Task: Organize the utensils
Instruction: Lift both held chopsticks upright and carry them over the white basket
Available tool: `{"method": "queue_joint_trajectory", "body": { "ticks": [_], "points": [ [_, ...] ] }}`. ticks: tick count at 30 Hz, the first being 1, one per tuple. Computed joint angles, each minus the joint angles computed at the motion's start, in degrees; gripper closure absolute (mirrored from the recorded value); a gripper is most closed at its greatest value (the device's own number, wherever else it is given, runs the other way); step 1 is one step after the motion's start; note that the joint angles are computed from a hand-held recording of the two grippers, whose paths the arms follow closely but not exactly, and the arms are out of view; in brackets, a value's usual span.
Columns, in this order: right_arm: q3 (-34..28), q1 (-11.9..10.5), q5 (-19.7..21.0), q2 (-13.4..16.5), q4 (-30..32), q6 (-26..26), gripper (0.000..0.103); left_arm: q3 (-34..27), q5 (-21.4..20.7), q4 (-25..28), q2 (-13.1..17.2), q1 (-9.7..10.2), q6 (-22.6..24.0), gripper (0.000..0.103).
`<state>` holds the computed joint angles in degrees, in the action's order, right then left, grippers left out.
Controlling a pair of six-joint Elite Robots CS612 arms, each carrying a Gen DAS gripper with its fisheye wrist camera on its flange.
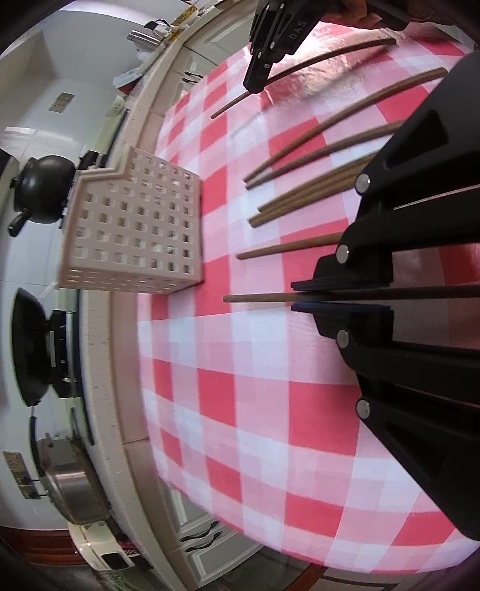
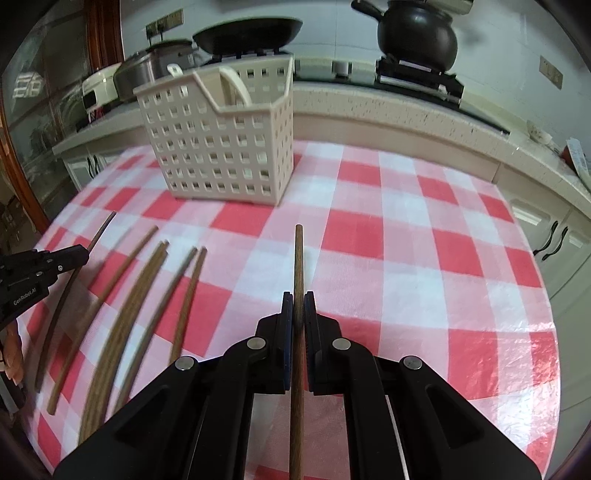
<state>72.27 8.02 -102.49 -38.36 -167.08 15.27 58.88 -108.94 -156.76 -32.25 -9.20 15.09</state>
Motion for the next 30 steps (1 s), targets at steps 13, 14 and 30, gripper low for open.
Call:
{"method": "queue_joint_trajectory", "body": {
  "ticks": [13,14,30],
  "points": [
    [1.36,1.11,-2.19,-1.27,-14.04,-2.59,0.096,3.18,-4.09,-13.05,-2.78,0.49,-4.01,0.097],
    [1.4,1.21,-2.43,-1.38,-14.89,-2.84,0.096,3.55,-4.19,-13.69,-3.05,0.45,-3.92,0.097],
    [1.17,2.58,-4.19,-2.44,-20.17,-7.43,0.096,6.04,-5.31,-20.96,-5.24,0.57,-4.37,0.097]
  ]
}}
